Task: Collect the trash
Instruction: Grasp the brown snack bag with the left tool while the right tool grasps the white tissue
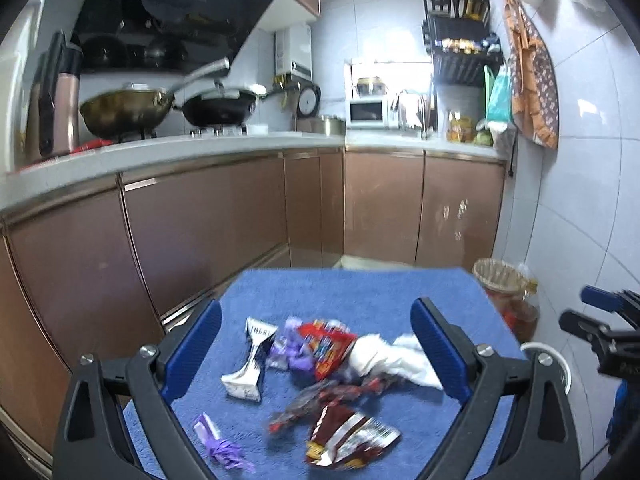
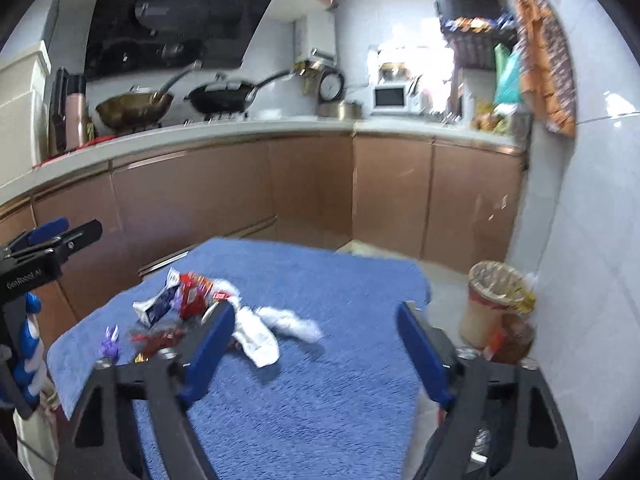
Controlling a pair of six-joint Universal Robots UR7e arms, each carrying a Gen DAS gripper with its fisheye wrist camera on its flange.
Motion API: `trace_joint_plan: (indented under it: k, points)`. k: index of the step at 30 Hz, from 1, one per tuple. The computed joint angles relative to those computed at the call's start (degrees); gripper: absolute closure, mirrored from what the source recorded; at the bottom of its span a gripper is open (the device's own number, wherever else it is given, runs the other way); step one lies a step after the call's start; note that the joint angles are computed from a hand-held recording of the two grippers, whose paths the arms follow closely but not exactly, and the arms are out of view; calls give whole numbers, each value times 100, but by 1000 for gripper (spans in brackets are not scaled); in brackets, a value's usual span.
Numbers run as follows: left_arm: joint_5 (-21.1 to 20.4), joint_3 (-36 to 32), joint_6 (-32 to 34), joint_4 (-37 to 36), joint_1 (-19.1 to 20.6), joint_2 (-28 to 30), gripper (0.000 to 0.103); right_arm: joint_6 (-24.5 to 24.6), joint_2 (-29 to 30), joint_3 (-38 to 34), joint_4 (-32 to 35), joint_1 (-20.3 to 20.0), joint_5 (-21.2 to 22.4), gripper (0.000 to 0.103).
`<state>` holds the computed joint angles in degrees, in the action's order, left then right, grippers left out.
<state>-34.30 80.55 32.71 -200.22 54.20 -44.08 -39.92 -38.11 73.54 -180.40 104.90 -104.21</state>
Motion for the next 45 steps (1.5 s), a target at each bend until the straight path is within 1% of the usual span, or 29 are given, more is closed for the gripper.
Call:
trace_joint_plan:
  k: [1,3,7,10,13,15,17,20,21,23,24,25,27,30,31,33,35,36,39,40,41,42,43,44,45]
  points:
    - [-39,82,-144,189,49,-79,8,7,62,-113,207,-21,31,34]
    - [-129,282,-513,642,152,-260,8,46,200,-372,701,-70,134,36]
    - [-688,714,-1437,1810,368,-672,8,-12,491,-873,1529,-127,285,38]
    - [-878,821,-1608,2343,447,-712,8,-122,753,-1328,2241,-139,306,38]
    - [-955,708,-1709,2818,536,-629,11,-208,1039,-1776,2783,-147,310,38]
    - [-1094,546,-2007,3288,633,-577,14,-228,1197,-2024,3074,-160,310,38]
    - [-1263,406,-2248,3628,743,-544,20,-248,1338,-2234,3289,-168,286,38]
    - [-1271,213,-2548,3980,854,-445,25,-265,1549,-2570,3594,-175,258,38]
    - [-1328,147,-2723,4135,909,-423,28,-265,1630,-2711,3729,-186,262,38]
    - [-1469,41,-3028,4426,998,-407,39,-290,1785,-2971,3950,-213,281,38]
    - [-1523,-17,-3154,4560,1038,-390,41,-298,1872,-3122,4084,-226,286,38]
    - [-1552,-53,-3237,4646,1063,-379,45,-298,1935,-3221,4156,-231,288,41]
    - [-1585,-113,-3376,4794,1106,-354,48,-270,2085,-3509,4430,-254,331,44]
    - [-1593,-130,-3468,4911,1136,-331,53,-263,2278,-3861,4665,-272,372,45]
    - [-1615,-132,-3496,4946,1146,-328,56,-279,2350,-3988,4729,-276,377,47]
    - [-1680,-127,-3508,4937,1159,-319,60,-316,2509,-4258,4860,-277,347,49]
    - [-1736,-113,-3482,4906,1158,-315,67,-337,2624,-4457,4962,-276,316,51]
    - [-1729,-113,-3472,4886,1152,-301,68,-355,2689,-4557,4995,-276,282,52]
    - [-1756,-52,-3486,4808,1120,-316,81,-334,2802,-4739,5067,-279,183,55]
    - [-1742,-22,-3475,4742,1107,-319,91,-330,2822,-4761,5057,-280,150,56]
    - [-1760,-27,-3482,4745,1106,-320,96,-339,2842,-4771,5025,-280,103,57]
    - [-1796,19,-3503,4680,1100,-337,96,-333,2858,-4785,5020,-282,47,61]
    - [-1792,68,-3502,4619,1088,-361,96,-313,2912,-4869,5064,-278,15,69]
    - [-1781,56,-3507,4613,1073,-353,97,-307,2934,-4907,5088,-286,0,73]
    - [-1770,108,-3499,4538,1051,-372,97,-297,2919,-4884,5088,-291,-20,81]
